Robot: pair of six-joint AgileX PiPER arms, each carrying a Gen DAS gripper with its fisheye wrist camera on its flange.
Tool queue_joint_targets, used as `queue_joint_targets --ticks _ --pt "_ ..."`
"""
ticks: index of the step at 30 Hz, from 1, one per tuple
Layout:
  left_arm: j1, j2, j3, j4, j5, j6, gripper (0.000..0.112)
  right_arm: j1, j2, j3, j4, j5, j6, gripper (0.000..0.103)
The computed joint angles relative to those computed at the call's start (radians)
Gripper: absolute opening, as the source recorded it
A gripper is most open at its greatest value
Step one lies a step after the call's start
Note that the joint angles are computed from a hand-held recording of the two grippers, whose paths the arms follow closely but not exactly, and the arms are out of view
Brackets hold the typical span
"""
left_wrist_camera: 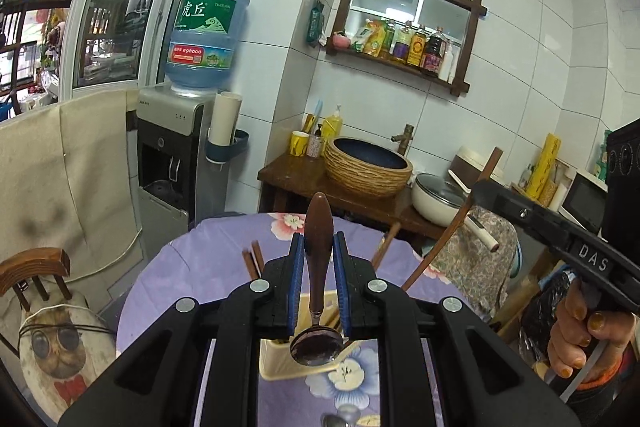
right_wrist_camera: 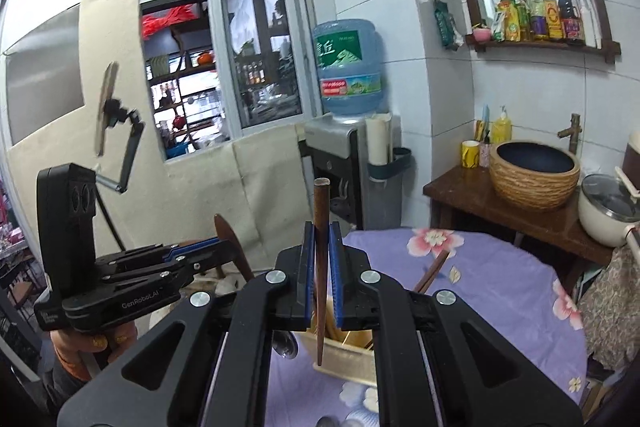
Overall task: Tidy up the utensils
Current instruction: 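Lift the spoon and chopstick upright and lower both into the cream holder, then open both tools to release the spoon and chopstick into the holder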
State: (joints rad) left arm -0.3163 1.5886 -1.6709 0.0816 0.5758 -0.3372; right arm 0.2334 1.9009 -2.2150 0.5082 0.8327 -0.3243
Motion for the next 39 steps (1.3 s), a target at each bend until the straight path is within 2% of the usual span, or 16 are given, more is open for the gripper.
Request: queue_joint_targets --ticks 3,7,13,19,22,24,32,33,34,36,37,38,39 --pt "0.001 0.077 -0.091 0.043 0.024 -0.050 0.015 -0.005 0.096 -0.172 -0.069 0.042 0.089 0.008" --pt "0.014 0.170 -0.157 0.064 0.036 -0.095 0.015 -0.006 0.163 -0.224 -0.107 0.035 0.125 0.008" --pt "0.025 0.245 -0.131 0.050 0.013 -0.120 0.015 0.013 0.176 -0.082 -0.127 -0.058 0.116 0.008" --pt "-0.001 0.267 -0.060 0.110 -0.021 -0.177 0.015 0.036 0.166 0.058 -0.156 -0.148 0.103 0.008" --pt "-0.009 0.273 -0.034 0.141 -0.038 -0.210 0.015 0.039 0.175 0.086 -0.164 -0.165 0.111 0.008" --pt "-0.020 0.272 -0.016 0.211 -0.046 -0.265 0.015 0.038 0.178 0.103 -0.161 -0.175 0.112 0.008" --pt "-0.019 0.283 -0.035 0.183 -0.038 -0.248 0.015 0.041 0.163 0.169 -0.174 -0.244 0.109 0.008" --pt "-0.017 0.271 -0.015 0.178 -0.060 -0.246 0.020 0.045 0.160 0.179 -0.185 -0.252 0.109 0.008" --pt "-0.017 0.264 -0.005 0.186 -0.069 -0.252 0.032 0.049 0.153 0.196 -0.206 -0.264 0.119 0.010" --pt "-0.026 0.228 0.047 0.249 -0.101 -0.311 0.048 0.051 0.128 0.252 -0.220 -0.315 0.124 0.024" --pt "-0.031 0.209 0.075 0.277 -0.118 -0.334 0.053 0.048 0.113 0.284 -0.209 -0.341 0.115 0.044" --pt "-0.041 0.187 0.107 0.321 -0.130 -0.369 0.055 0.045 0.088 0.335 -0.202 -0.384 0.115 0.055" --pt "-0.048 0.172 0.130 0.361 -0.137 -0.402 0.058 0.044 0.073 0.367 -0.210 -0.410 0.123 0.056"
